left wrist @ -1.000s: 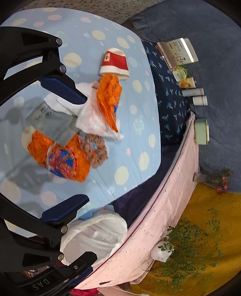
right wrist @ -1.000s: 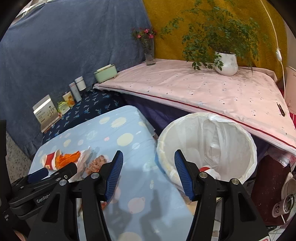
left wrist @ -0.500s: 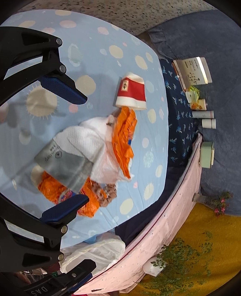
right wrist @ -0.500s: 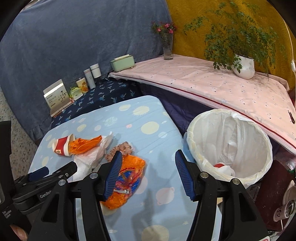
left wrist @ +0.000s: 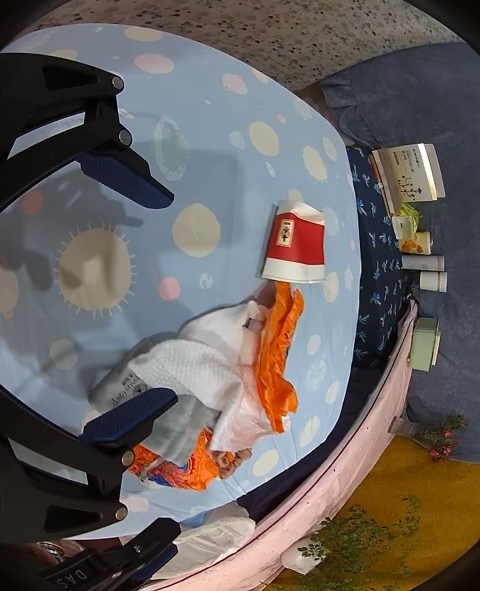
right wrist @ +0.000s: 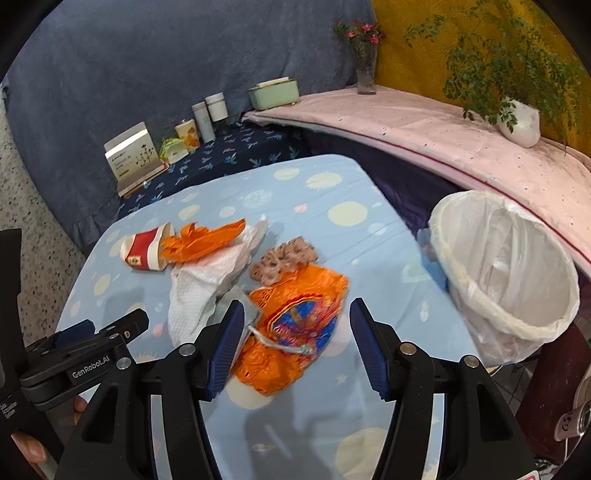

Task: Collect trash
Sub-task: 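Return both tools over the table toward the orange bag and towel, then grasp the white towel with the left tool while the right tool grasps the grey pouch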

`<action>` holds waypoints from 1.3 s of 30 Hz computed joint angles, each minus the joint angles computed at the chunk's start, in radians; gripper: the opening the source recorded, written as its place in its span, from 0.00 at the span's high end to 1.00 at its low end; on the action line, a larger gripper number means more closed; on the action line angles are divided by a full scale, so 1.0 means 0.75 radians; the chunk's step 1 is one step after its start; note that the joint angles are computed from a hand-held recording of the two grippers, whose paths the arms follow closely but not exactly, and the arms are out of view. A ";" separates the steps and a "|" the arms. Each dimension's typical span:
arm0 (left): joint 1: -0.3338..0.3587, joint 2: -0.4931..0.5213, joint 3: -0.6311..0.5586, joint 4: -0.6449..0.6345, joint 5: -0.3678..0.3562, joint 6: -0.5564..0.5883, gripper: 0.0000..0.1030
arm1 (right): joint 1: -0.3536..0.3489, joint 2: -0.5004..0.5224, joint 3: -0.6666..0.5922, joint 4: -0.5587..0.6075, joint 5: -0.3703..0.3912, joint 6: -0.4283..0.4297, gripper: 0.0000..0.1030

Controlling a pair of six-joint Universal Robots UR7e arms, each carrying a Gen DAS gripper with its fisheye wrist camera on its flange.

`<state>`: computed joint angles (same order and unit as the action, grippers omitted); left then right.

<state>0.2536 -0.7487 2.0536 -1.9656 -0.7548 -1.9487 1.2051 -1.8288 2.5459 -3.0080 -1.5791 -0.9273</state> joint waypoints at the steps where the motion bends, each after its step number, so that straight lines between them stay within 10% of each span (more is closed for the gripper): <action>1: -0.001 -0.001 0.007 -0.007 -0.002 0.004 0.09 | 0.002 0.009 0.007 -0.006 -0.006 -0.004 0.44; 16: 0.121 0.106 -0.048 -0.342 0.110 0.413 0.14 | 0.012 0.122 -0.017 -0.075 -0.065 0.016 0.44; 27: 0.170 0.143 -0.040 -0.628 0.073 0.668 0.91 | 0.018 0.182 -0.034 -0.055 -0.081 0.020 0.46; 39: 0.061 0.010 0.078 -0.521 0.077 0.439 0.93 | 0.070 0.273 -0.013 -0.074 -0.093 0.013 0.60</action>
